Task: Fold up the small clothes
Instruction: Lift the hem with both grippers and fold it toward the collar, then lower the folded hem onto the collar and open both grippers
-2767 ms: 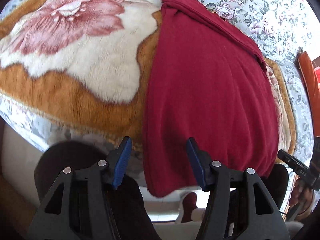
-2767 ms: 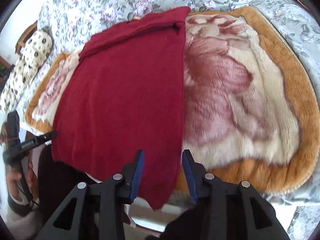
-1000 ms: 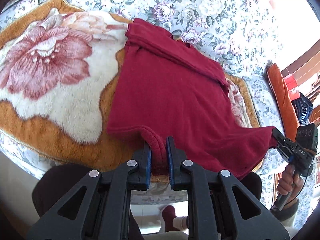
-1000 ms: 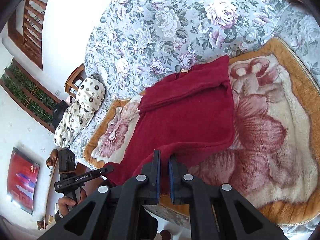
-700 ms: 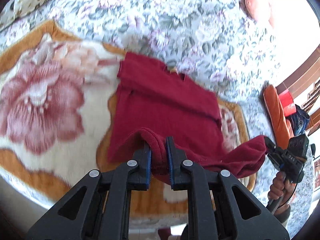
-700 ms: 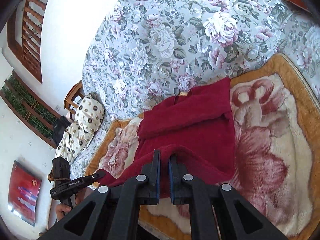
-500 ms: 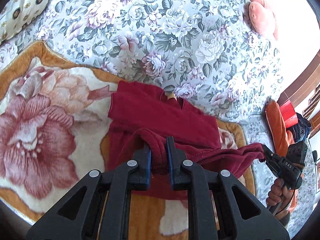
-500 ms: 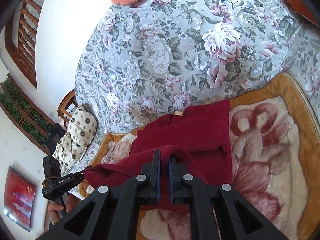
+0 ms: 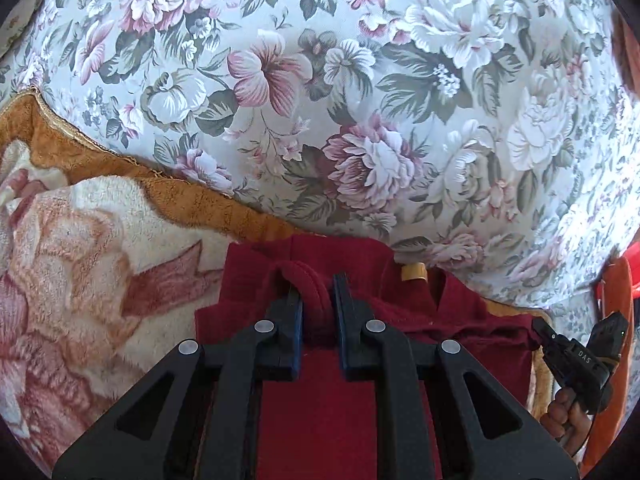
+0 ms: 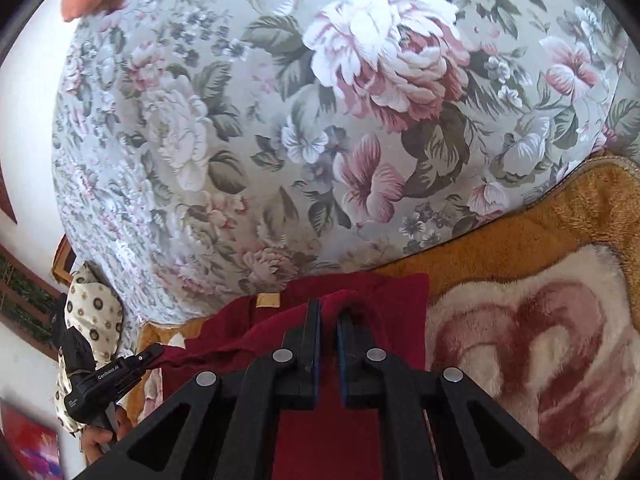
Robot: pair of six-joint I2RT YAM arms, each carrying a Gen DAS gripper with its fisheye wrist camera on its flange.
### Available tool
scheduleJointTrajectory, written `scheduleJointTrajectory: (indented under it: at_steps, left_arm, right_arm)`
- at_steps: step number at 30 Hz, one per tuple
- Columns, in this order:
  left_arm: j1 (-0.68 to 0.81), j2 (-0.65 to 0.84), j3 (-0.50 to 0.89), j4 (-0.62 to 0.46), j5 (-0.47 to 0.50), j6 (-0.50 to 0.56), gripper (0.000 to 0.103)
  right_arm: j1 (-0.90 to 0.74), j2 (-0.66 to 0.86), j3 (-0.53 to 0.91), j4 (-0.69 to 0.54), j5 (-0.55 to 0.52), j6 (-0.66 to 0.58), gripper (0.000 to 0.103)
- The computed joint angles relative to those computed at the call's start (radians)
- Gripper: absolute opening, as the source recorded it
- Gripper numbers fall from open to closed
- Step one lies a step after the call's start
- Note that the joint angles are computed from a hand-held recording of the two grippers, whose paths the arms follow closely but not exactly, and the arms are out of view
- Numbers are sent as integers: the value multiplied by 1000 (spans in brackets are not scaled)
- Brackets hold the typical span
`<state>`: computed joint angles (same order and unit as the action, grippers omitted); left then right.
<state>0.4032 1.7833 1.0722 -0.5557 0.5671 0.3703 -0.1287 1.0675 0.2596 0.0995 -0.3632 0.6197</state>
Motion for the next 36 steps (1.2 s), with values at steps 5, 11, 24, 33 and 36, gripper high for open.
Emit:
scheduleJointTrajectory:
  at_steps: [5,11,24,33,36]
  left_arm:
    - [-8,169,143,-88,-27,-17,14]
    - [26,155,222,-216,7,54,14]
    - [57,35,181,-148,184,-10,84]
    - [-53,-36,-123,82,-88,60,84]
    - [-81,42,-114,143,-160,9,84]
  right_arm:
    - [-70,210,23,118,-77,18,13]
    - [-71,-202,17,-186,11,-18,39]
    - [465,26,149,-206,382,-114,38]
    - [367,528,293,-43,520,-114,36]
    - [400,462,296,-111,550,-94,36]
